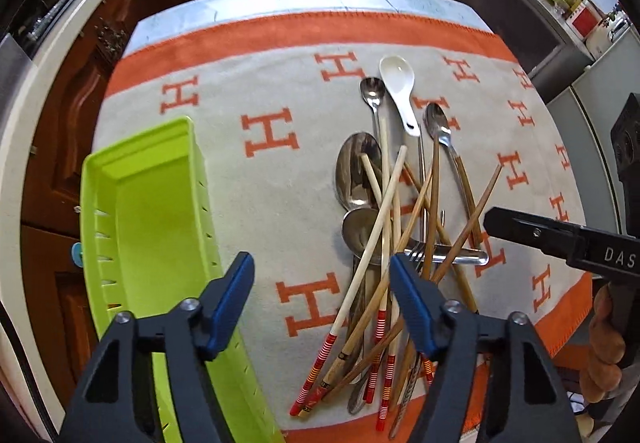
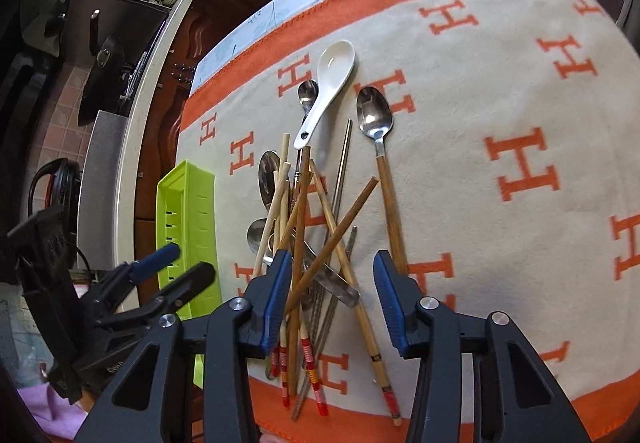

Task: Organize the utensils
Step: 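Grasp a red-banded chopstick with the left tool while the right tool grasps a brown chopstick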

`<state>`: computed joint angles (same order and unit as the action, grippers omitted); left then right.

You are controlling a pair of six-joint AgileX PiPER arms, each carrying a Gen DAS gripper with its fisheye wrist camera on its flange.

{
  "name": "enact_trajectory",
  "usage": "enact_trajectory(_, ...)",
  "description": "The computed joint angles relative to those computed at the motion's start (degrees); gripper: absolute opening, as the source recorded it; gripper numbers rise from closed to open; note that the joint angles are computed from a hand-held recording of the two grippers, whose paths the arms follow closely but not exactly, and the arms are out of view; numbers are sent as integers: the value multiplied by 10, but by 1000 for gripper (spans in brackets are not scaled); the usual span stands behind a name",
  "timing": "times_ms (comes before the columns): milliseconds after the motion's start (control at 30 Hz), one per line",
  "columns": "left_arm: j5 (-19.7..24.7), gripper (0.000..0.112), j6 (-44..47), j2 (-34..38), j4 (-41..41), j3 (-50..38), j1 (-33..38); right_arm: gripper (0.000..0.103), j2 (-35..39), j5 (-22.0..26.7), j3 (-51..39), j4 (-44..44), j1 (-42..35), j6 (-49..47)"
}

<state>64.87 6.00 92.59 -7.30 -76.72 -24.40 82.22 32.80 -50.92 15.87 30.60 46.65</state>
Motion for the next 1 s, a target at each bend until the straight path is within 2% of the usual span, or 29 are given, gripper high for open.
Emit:
enact_trajectory(67,7,55,7,14,-6,-3,4,38,15,-17,1,35,-6,-33)
enact_trajectory(233,13,50,12,40,-6,-5,2,29,59,-43,-13,88,-5,-88)
enact_trajectory(300,12,50,13,46,-5,-2,2,21,74,-46,-22,85,2,-85)
enact_trajectory(333,10,50,12,49,-3,-1,1,14,82,-48,-27,86,5,-87)
enact_trajectory(367,8,50,11,50,-1,1,0,12,86,-51,-28,96,5,-96)
enact_trajectory(500,9,50,10,61,-3,2,1,11,84,-66,-28,98,11,-94)
enact_trajectory(633,13,49,5,73,3,-2,-1,10,52,-67,-19,79,13,-72)
enact_trajectory(700,18,34,4,81,-2,-3,-1,10,28,-62,-10,64,13,-59)
enact_trajectory(733,21,18,2,87,-6,-3,1,10,23,-61,-9,59,14,-55)
enact_trajectory(767,21,7,1,93,-9,-2,2,10,18,-60,-8,56,15,-50)
enact_trajectory(1000,10,3,6,57,-29,22,26,9,-16,-60,19,76,13,-71)
